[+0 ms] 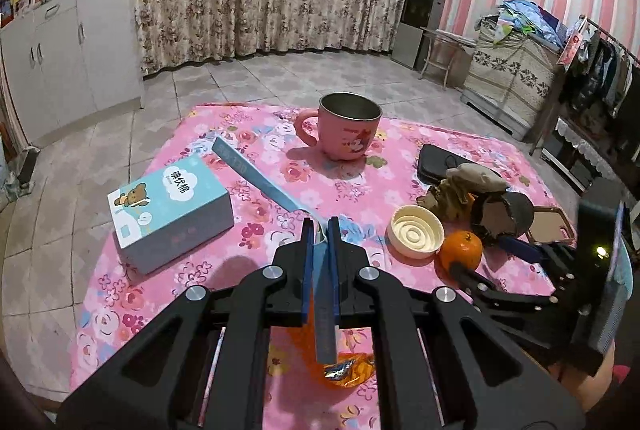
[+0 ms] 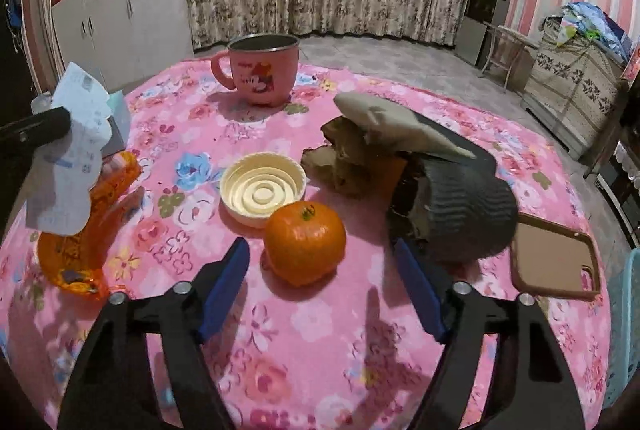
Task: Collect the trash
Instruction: 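Grasp the second orange with the right tool, then carry the blue strip and the orange toward the teal basket with both tools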
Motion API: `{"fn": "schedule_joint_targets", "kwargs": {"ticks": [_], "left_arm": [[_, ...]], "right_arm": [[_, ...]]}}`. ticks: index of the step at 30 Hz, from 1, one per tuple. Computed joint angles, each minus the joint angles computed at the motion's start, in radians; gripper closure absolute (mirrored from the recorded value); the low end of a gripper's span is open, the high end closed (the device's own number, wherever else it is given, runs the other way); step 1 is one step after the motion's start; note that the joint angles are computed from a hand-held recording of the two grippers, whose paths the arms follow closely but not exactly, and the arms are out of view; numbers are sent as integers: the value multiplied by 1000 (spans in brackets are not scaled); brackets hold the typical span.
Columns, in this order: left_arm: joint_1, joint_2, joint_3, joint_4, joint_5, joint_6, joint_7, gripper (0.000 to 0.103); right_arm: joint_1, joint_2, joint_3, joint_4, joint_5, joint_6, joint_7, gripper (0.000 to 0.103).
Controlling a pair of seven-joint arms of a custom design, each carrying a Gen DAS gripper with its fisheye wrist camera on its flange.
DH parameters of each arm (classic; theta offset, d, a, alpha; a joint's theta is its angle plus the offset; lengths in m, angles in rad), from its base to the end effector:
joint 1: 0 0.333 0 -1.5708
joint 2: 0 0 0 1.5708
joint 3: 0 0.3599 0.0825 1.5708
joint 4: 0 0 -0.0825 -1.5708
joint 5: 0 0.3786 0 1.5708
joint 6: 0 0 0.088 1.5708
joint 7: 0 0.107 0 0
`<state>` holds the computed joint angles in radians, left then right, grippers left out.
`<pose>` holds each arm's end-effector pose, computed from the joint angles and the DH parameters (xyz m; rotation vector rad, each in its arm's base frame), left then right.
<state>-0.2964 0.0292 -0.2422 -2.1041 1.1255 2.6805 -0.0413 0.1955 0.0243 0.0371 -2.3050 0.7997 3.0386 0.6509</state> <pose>0.4827 -0.3198 0.4983 -1.8641 1.5688 -0.8662 0.5413 0.0717 0.4495 -2.0579 1.3884 -0.5737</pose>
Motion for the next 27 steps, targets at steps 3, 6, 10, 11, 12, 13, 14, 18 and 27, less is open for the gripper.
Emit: {"fn": "schedule_joint_targets", "kwargs": {"ticks": [3,6,10,11,12,13,14,18,27], "left_arm": [[-2,12,0,7,-5,1,11,97],[-6,17,1,12,-8,-4,18,97],[-14,15,-1,18,28,-7,-4,97],[-17,15,-3,20,36,-11,-7,97],[-23,20,-8,30,44,-22,-2,97],[-28,23,-10,36,48,-28,4,97],[-34,27,-13,44,50,-34,14,97],[-71,38,-29,82,83,-65,36,97],[-194,172,-54,286,108,-132,137,97]], "right_arm": [[-9,1,1,24,78,-60,-71,59],[-11,-14,1,26,168,-80,-173,63],[-17,-75,-23,5,278,-110,-280,63],[-20,-90,-32,0,286,-120,-291,63],[-22,-102,-40,-3,293,-126,-300,63],[-28,-127,-52,-14,305,-134,-316,63],[-33,-144,-63,-21,310,-143,-323,63],[-73,-221,-114,-58,296,-175,-338,63],[-179,-301,-225,-70,257,-201,-383,63]]}}
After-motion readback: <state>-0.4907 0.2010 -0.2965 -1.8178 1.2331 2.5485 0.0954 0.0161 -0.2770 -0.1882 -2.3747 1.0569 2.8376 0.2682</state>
